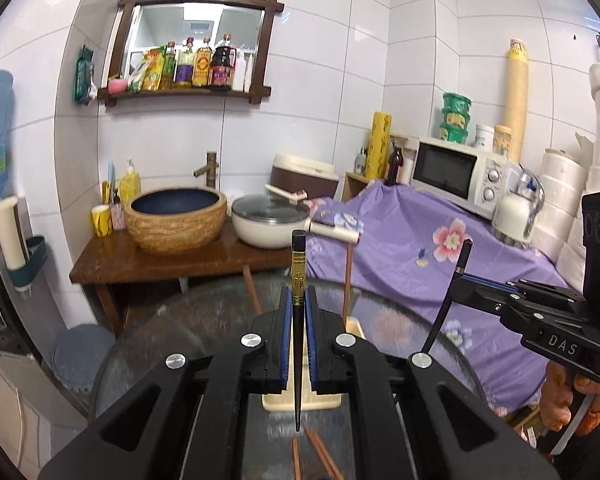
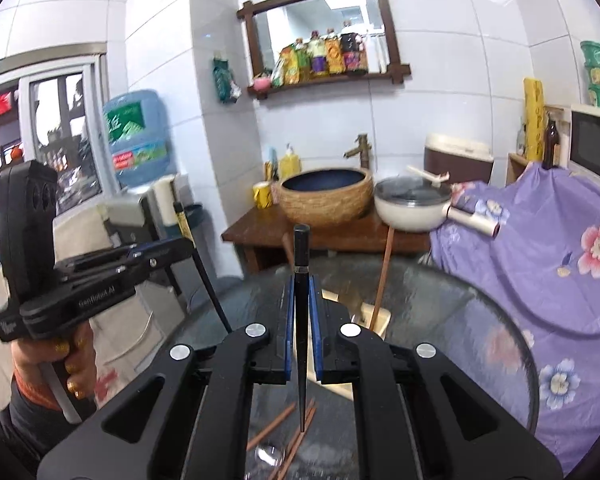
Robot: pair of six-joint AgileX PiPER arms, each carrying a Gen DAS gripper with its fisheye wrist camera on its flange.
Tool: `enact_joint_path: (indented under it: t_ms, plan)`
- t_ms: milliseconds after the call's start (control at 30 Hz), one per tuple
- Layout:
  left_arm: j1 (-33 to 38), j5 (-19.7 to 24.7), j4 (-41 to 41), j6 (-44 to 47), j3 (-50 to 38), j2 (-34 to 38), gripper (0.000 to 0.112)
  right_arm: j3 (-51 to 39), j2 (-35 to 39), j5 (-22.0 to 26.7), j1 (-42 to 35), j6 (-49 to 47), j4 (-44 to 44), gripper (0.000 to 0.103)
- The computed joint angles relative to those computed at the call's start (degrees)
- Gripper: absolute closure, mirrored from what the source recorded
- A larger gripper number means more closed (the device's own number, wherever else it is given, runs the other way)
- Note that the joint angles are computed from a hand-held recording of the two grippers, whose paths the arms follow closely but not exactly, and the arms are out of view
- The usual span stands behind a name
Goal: Organize utensils
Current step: 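Lower both black chopsticks into the basket and open both grippers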
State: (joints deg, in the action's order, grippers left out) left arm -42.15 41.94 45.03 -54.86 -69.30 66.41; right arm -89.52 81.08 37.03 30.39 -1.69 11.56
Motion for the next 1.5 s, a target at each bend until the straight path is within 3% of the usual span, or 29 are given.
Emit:
enact_joint_path:
  t_ms: [233,400,667,833,1200,1300,1367,1500]
  plan:
    - [7.1,-2.1,-7.8,9.8,-14.0,8.8,0.105,-23.3,12.7,7.4,-0.7,5.6,-6.3,0.095]
    - [10.1,-4.3,-7.8,10.0,-17.6,14.2,0.105,-29.1,18.8,6.7,-1.2,7.9,-9.7,0.095]
    - [14.6,-11.6,-9.2,7.7,-12.9,19.7,0.105,-16.2,19.6,-3.5,-1.4,11.0,-12.6,0.095]
    - [16.1,-15.1,-11.5,7.6,-8.6,21.9,0.105,-11.2,20.1,-6.3,-1.3,11.3,-12.9,0.095]
    - [16.6,-18.1,-11.6,6.3,-4.1,24.1,0.105,-5.8,21.1,-10.5,-1.4,12.8,-14.2,0.094]
    - [15.8,-19.2,-7.8,2.8,-1.7,22.9,0.094,-1.4,19.4,-13.9,-0.3,19.1,-21.5,0.082]
    - [15.2,-19.8,-3.9,-1.8,0.8,21.1,0.073,2.0,17.7,-16.5,0.1,21.1,-23.2,0.072]
    - [13.9,-20.1,3.2,-10.3,7.1,16.2,0.063,11.0,12.3,-21.8,1.2,29.4,-30.7,0.069]
